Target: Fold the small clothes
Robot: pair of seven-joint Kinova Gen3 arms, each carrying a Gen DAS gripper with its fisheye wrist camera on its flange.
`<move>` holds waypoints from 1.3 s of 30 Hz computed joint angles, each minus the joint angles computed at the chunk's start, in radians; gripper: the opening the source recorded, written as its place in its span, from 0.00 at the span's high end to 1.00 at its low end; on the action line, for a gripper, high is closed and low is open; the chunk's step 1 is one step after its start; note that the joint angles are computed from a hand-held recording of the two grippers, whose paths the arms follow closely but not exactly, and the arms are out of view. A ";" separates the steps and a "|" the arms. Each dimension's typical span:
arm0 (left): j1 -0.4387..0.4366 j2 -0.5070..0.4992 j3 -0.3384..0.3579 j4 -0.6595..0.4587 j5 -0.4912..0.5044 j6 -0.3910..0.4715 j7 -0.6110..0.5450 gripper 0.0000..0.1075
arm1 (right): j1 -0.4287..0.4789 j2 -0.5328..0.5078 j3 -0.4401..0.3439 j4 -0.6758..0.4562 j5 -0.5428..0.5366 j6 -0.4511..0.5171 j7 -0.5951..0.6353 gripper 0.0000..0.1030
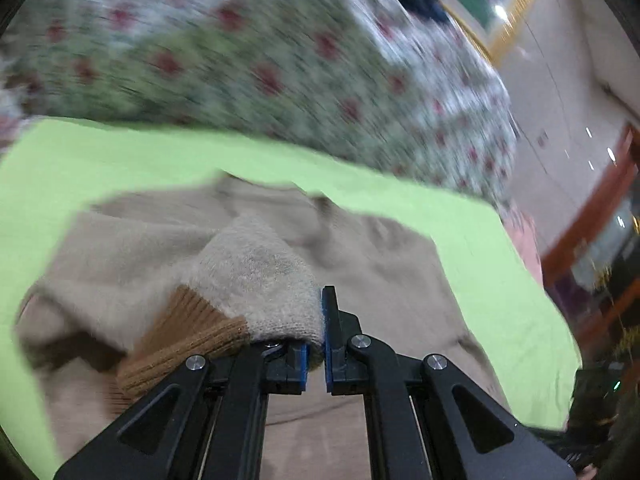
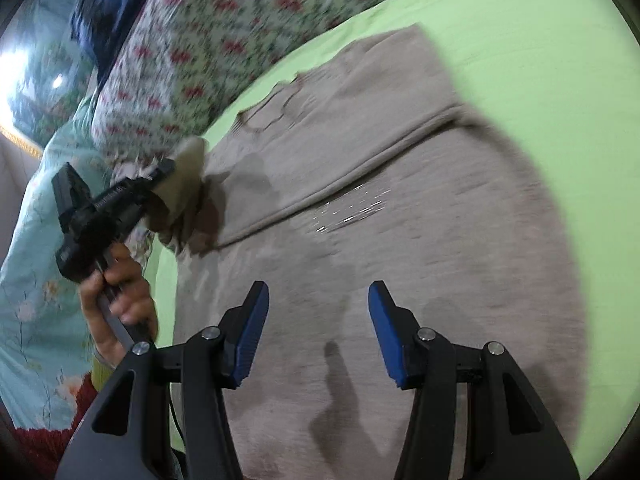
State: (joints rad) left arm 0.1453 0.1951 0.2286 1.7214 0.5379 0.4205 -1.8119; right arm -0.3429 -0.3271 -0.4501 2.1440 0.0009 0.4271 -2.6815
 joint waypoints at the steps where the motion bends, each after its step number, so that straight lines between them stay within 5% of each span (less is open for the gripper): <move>1: 0.045 0.027 -0.014 -0.017 -0.041 0.000 0.032 0.95 | 0.001 -0.017 0.012 0.010 -0.004 0.007 -0.001 0.48; 6: 0.190 0.160 -0.087 -0.139 -0.215 0.122 0.208 0.90 | 0.033 -0.066 0.027 0.026 -0.016 0.038 -0.001 0.48; 9: 0.099 0.142 0.012 -0.092 -0.193 0.124 0.181 0.65 | -0.005 -0.060 0.058 0.020 0.031 0.050 -0.028 0.48; 13: 0.063 0.044 0.011 0.032 -0.123 0.102 0.090 0.37 | -0.152 -0.002 0.139 -0.010 0.193 0.048 -0.152 0.45; 18: -0.043 -0.135 -0.004 0.204 -0.074 0.135 0.016 0.36 | -0.361 0.132 0.267 -0.118 0.371 0.063 -0.152 0.43; 21: -0.008 -0.207 -0.109 0.262 -0.181 0.113 0.127 0.36 | -0.500 0.250 0.345 -0.241 0.487 0.138 -0.068 0.43; 26: -0.074 -0.212 -0.164 0.284 -0.368 0.088 0.330 0.36 | -0.721 0.416 0.457 -0.403 0.690 0.328 0.117 0.41; 29: -0.089 -0.186 -0.183 0.275 -0.458 0.079 0.441 0.36 | -0.719 0.495 0.403 -0.454 0.809 0.406 0.150 0.40; 35: -0.097 -0.148 -0.190 0.257 -0.497 0.051 0.505 0.36 | -0.523 0.606 0.158 -0.534 0.963 0.420 0.187 0.40; 37: -0.087 -0.139 -0.190 0.252 -0.539 0.049 0.545 0.36 | -0.433 0.629 0.068 -0.563 0.947 0.412 0.204 0.53; 38: -0.079 -0.130 -0.189 0.244 -0.560 0.049 0.572 0.36 | -0.387 0.628 0.037 -0.568 0.915 0.388 0.198 0.78; 39: -0.071 -0.126 -0.189 0.240 -0.580 0.048 0.595 0.36 | -0.345 0.615 0.020 -0.561 0.874 0.357 0.175 0.89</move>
State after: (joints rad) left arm 0.0746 0.0688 0.0401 1.9610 -0.0421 0.4680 -1.2167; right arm -0.6883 0.2877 -0.4303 1.5831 0.8749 0.7841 -2.5065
